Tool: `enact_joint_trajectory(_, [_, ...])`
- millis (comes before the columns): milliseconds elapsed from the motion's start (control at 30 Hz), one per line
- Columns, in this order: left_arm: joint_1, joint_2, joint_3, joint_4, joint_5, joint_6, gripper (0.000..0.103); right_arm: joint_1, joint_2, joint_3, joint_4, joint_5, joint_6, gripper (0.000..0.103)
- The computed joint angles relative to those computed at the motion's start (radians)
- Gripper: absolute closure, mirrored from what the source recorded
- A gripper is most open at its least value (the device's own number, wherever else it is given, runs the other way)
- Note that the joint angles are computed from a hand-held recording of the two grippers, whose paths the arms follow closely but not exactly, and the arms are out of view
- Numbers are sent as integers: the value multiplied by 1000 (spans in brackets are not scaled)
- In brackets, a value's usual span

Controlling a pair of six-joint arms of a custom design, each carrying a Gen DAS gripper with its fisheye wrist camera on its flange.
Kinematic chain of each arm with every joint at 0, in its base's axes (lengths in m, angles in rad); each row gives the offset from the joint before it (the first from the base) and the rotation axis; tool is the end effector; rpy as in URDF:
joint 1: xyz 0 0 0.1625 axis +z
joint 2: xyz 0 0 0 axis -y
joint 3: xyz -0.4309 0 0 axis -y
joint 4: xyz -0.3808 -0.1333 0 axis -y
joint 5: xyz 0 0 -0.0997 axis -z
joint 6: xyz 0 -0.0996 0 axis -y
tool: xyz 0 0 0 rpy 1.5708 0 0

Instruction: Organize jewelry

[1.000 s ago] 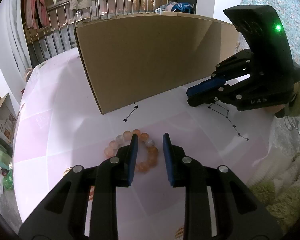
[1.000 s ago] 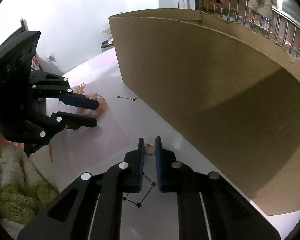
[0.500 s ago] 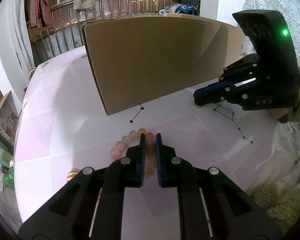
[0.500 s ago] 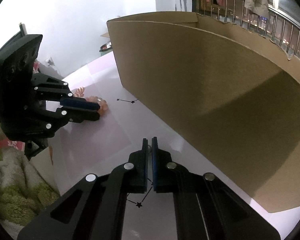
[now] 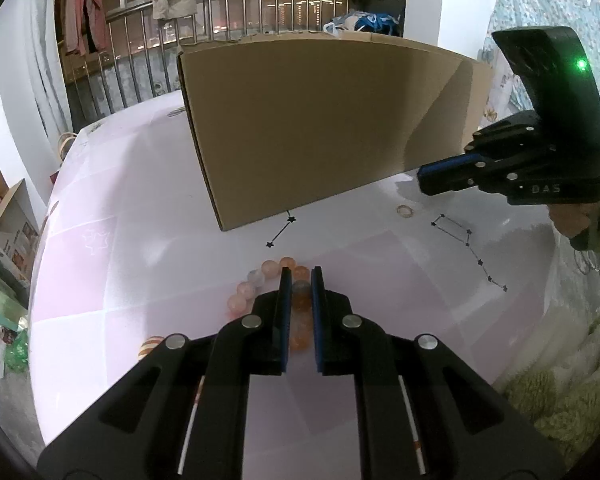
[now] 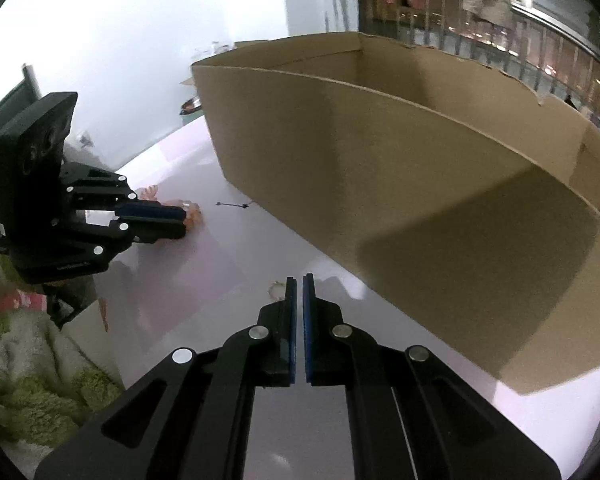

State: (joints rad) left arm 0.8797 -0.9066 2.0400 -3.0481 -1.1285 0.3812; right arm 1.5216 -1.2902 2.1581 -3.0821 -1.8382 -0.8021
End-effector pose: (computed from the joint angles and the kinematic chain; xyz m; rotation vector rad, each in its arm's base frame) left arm -0.2157 -0.5368 0.1057 1.2909 2.3793 -0.5580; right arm 0.0821 -0.5075 0.2690 0.8367 -2.4297 0.6367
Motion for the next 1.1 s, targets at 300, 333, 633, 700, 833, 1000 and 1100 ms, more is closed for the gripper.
enact_joint_trajectory(300, [-1,4,2,-10,3,3,95,15,20,12,19,-21,33,100])
enact_joint_trajectory(333, [-1,2,3,-9,4,4,95,18,29,10,9,-30,32,100])
enact_joint_trajectory(633, [1,2,1,-12,2,0,95,32,94,-34,-71,-90,35,100])
enact_joint_trajectory(700, [2,2,2,-12,1,0,95,32,96,-39,-73,-93,50,100])
enact_joint_trajectory(833, [0,-1,7,-12,3,1,95,31,75,-23,-77,-58,74,97])
enact_joint_trajectory(1000, [1,-3,9,-13,6,-4,95,37,103,-32,-100,-56,84,80])
enact_joint_trajectory(1100, [-3,-1,11,-16,9,-11,95,34,110,-37,-106,-55,82,80])
